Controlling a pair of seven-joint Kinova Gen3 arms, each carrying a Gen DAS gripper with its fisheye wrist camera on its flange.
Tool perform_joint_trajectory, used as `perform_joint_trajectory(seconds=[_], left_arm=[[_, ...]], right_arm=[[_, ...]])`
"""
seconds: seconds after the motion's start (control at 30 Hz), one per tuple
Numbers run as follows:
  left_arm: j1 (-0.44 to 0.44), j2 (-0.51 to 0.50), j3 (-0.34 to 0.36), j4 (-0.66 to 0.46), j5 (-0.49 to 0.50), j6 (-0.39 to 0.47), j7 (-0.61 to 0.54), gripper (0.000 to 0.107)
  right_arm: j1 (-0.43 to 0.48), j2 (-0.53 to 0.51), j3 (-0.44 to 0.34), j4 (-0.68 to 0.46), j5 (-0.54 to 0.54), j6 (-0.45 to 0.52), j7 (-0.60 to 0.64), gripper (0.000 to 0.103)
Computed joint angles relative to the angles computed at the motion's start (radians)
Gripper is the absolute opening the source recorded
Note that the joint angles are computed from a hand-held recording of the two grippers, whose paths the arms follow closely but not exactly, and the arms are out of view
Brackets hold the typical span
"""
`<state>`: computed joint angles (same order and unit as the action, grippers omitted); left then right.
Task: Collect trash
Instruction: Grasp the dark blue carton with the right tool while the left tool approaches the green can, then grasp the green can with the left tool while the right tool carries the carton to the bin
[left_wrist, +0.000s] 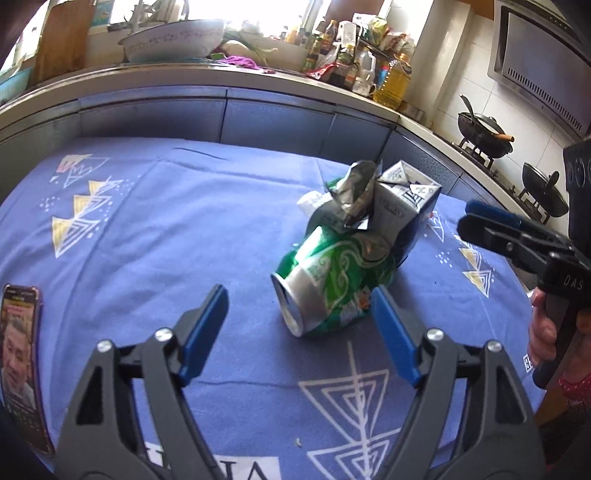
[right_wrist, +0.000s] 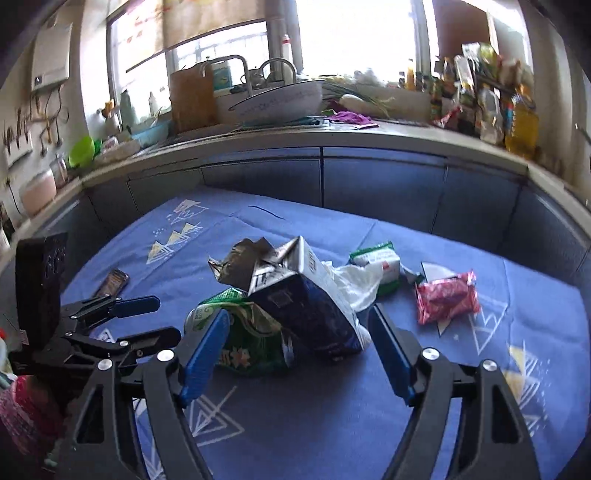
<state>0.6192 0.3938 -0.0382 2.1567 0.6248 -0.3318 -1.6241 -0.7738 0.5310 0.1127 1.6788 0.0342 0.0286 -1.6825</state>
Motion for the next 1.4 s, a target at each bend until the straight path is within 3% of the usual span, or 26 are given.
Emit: perform_joint_trajectory(seconds=[0.07,0.17,0.23,0.27,0.3,0.33,0.37,0.47,0.57,0.7,0.87,1.0,1.1,1.23,1.33,1.4], left_arm=[[-0.037,0.029,0.014,-0.032,-0.046,0.033,0.017,0.076],[-0.162,0.063,0.120,-0.077,-0.168,0.074,0.088,0.077],[-0.180,0.084,0.135,-0.100,-0.218,0.079,0.111,0.078],[-0.163,0.094,0.115,-0.112,-0.242,0.084,0.132,0.078],[-0.159,0.102,0.111,-0.116,-0.257,0.076,0.143,0.076],[-0.146,0.108,0.099,-0.120,-0.260,0.068,0.144,0.063],[-0.152,0.112,0.107,-0.117,-0.278,0.055,0.159,0.057],[-0.172,0.101,0.139,-0.089,-0.334,0.009,0.225,0.050],[-0.070,0.085,0.059,-0.070,-0.271,-0.006,0.196,0.048],[-0.021,0.065,0.052,-0.042,-0.221,-0.019,0.188,0.047],[0.121,0.058,-0.030,-0.052,-0.074,0.023,0.073,0.048],[0.241,0.078,-0.160,-0.115,0.062,0.112,-0.057,0.055],[0.191,0.084,-0.128,-0.144,0.032,0.143,-0.039,0.062],[0.223,0.106,-0.188,-0.203,0.006,0.197,-0.032,0.063],[0.219,0.117,-0.174,-0.237,-0.059,0.219,-0.003,0.049],[0.281,0.132,-0.229,-0.255,-0.057,0.220,-0.001,0.047]], right_arm=[[-0.085,0.044,0.093,-0.049,0.056,0.020,-0.035,0.079],[-0.192,0.119,0.223,-0.125,0.126,0.067,-0.132,0.079],[-0.199,0.144,0.244,-0.146,0.095,0.073,-0.125,0.075],[-0.182,0.142,0.226,-0.141,0.067,0.065,-0.098,0.055],[-0.153,0.134,0.196,-0.134,0.055,0.055,-0.076,0.054],[-0.141,0.124,0.184,-0.119,0.047,0.040,-0.071,0.054],[-0.140,0.113,0.188,-0.097,0.048,0.021,-0.081,0.053],[-0.112,0.050,0.168,0.019,0.013,-0.091,-0.089,0.053],[-0.035,-0.029,0.096,0.151,-0.036,-0.213,-0.088,0.053],[0.081,-0.099,-0.014,0.291,-0.055,-0.341,-0.112,0.053],[0.231,-0.132,-0.163,0.392,-0.043,-0.417,-0.152,0.053],[0.307,-0.132,-0.246,0.433,-0.044,-0.448,-0.161,0.053],[0.343,-0.131,-0.280,0.452,-0.034,-0.464,-0.177,0.053],[0.350,-0.141,-0.285,0.476,-0.042,-0.488,-0.182,0.052],[0.360,-0.150,-0.285,0.494,-0.047,-0.505,-0.190,0.052],[0.379,-0.155,-0.290,0.510,-0.042,-0.519,-0.210,0.052]])
